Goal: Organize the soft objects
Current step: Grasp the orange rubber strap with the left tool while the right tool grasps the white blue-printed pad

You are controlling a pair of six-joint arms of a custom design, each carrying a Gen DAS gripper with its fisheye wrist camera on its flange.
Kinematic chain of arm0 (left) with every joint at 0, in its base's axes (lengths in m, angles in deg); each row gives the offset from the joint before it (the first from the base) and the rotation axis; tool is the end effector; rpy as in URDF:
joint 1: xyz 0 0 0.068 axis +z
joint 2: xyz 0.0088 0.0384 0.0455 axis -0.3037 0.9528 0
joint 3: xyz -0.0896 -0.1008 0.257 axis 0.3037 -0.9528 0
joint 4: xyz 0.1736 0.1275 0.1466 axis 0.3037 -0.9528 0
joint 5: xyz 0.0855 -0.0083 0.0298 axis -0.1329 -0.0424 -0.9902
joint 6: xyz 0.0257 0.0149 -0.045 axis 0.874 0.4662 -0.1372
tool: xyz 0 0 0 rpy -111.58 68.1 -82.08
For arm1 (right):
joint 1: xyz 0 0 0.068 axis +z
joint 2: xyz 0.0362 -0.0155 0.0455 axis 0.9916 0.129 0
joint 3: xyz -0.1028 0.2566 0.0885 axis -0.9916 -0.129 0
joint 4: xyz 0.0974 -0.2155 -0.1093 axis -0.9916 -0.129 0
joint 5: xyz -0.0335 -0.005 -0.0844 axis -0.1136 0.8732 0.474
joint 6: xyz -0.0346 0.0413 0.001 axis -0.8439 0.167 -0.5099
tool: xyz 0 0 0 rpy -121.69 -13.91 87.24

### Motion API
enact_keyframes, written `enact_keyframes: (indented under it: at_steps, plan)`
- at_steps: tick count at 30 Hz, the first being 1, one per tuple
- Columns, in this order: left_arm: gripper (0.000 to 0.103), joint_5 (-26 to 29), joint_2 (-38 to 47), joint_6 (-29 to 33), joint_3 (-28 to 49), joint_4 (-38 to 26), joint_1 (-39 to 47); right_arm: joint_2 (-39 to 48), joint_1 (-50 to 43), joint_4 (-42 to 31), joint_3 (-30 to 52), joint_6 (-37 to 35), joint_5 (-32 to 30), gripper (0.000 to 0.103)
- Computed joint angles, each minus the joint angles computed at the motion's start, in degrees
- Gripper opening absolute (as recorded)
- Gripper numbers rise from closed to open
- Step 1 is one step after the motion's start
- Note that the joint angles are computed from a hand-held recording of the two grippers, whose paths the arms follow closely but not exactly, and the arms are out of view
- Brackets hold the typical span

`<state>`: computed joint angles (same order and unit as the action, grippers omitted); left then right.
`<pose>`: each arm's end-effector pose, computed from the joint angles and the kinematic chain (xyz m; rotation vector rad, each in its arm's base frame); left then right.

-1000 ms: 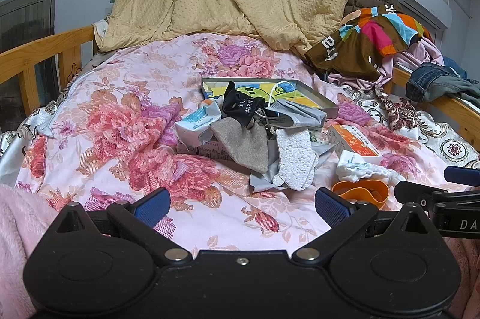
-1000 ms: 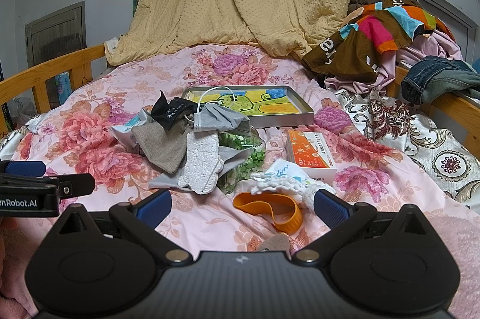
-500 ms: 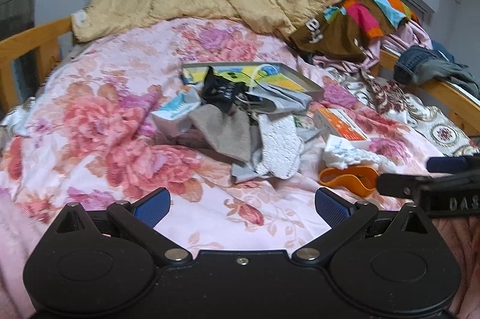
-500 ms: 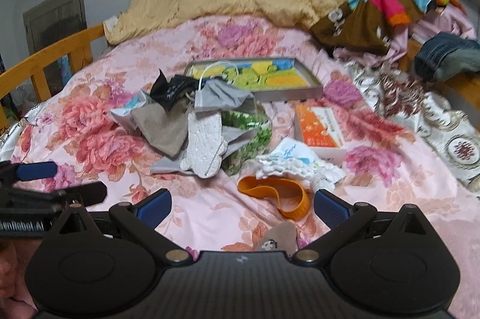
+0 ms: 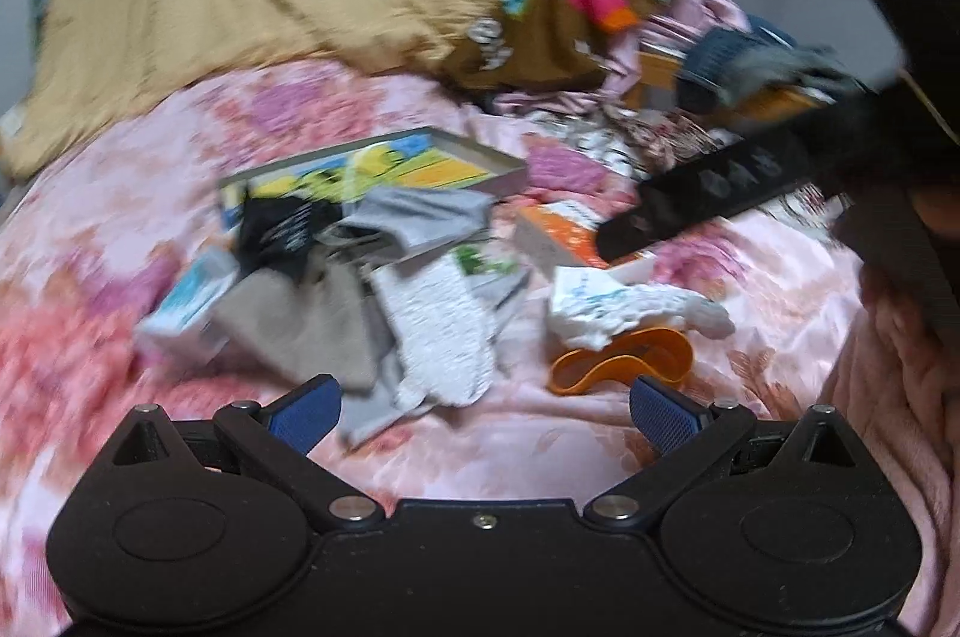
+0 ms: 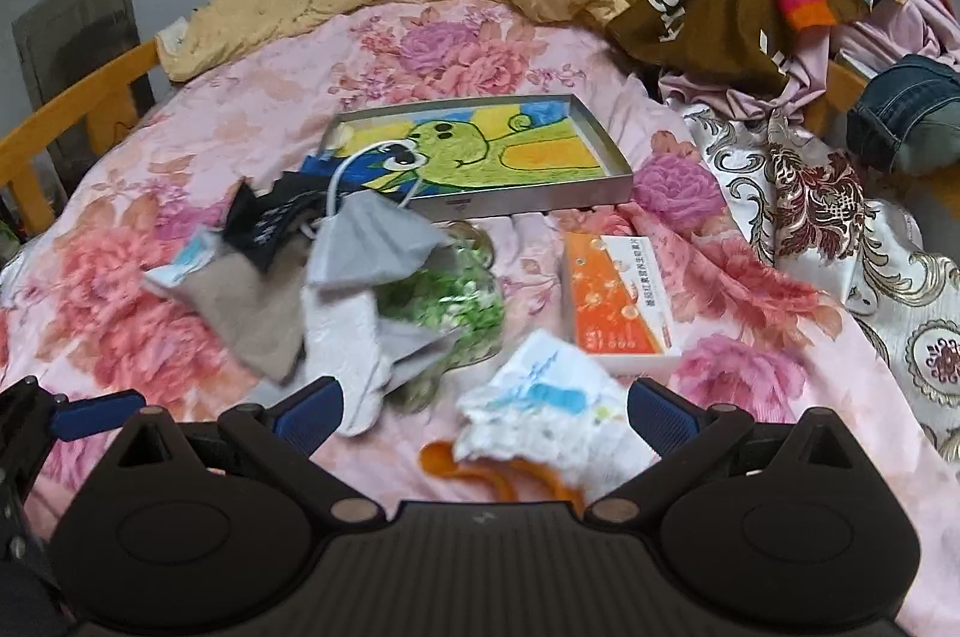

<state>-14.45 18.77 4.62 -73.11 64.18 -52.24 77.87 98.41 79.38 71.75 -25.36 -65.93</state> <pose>0.1889 -0.1120 0.1233 0.0820 2.1285 -0.0571 0.3258 0.0996 0.1841 -0.5836 2.2838 0.2980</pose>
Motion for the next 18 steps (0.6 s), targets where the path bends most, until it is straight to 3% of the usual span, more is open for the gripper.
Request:
enact_keyframes:
  at_steps: [4,10,18]
  plan:
    - [0.102,8.47,4.92,4.91,3.61,1.67,4.62,6.39,-1.30,-6.32,8.35,1.03,-0.75,0.103]
    - [0.102,20.61,13.02,10.93,9.90,2.31,10.34,13.44,-2.68,-9.09,15.53,3.40,-0.64,0.103]
    - [0.102,29.63,23.18,17.39,17.51,2.90,13.84,22.76,-5.98,-17.05,25.02,9.06,-6.21,0.103]
